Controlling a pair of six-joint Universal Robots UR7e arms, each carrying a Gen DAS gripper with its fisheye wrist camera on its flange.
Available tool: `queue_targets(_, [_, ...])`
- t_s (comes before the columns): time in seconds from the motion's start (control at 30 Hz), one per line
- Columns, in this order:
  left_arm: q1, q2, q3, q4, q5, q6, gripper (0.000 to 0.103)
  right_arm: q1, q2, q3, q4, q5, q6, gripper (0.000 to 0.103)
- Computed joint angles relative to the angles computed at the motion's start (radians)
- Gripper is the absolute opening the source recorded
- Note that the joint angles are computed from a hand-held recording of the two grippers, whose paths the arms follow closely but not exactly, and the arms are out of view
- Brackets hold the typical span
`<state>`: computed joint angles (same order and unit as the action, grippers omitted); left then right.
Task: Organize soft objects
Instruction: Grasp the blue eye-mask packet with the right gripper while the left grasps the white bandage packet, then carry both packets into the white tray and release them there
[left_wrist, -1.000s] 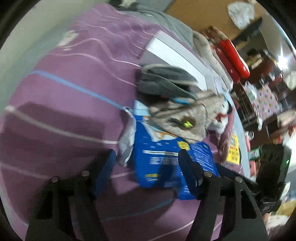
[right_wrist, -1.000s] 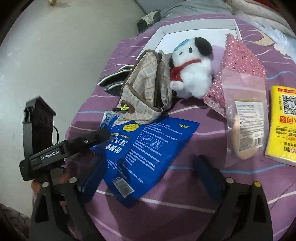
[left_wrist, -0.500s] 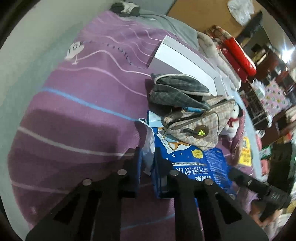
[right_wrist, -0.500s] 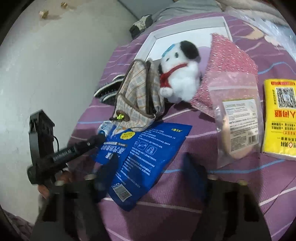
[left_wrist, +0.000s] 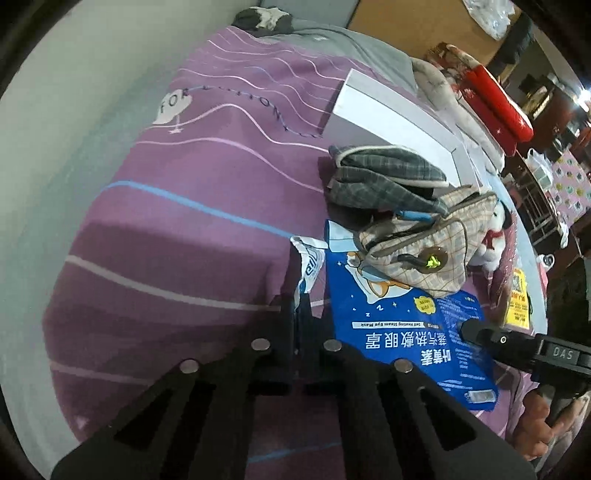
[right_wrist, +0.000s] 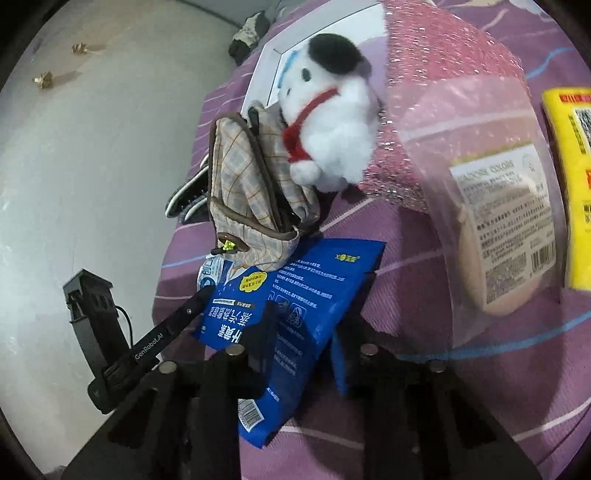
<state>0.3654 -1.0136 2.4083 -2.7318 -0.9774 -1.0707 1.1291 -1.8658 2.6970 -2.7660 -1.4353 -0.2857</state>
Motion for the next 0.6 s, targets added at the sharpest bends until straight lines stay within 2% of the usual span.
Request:
queue_targets(0.17, [-0.033, -0.035, 0.002, 0.024, 0.023, -0.021, 0.002, -0.037, -0.083, 0.008, 0.076, 0.064, -0.025, 0.007])
queue_targets(0.27, [-0.052, -0.05, -0.01, 0.056, 0.043, -0.019, 0.002, 0.006, -0.128, 0.008, 0.086, 0.03, -0.015, 0.004])
queue_targets(0.37, [-0.066, -0.062, -0.027, 0.079, 0.059, -0.001, 0.002, 0.028, -0.211, -0.004, 0.16, 0.015, -0.018, 0.003])
queue_targets(0.6, [-0.075, -0.06, -0.084, 0.101, 0.073, 0.074, 0.002, 0.067, -0.342, -0.07, 0.333, 0.033, -0.018, 0.003])
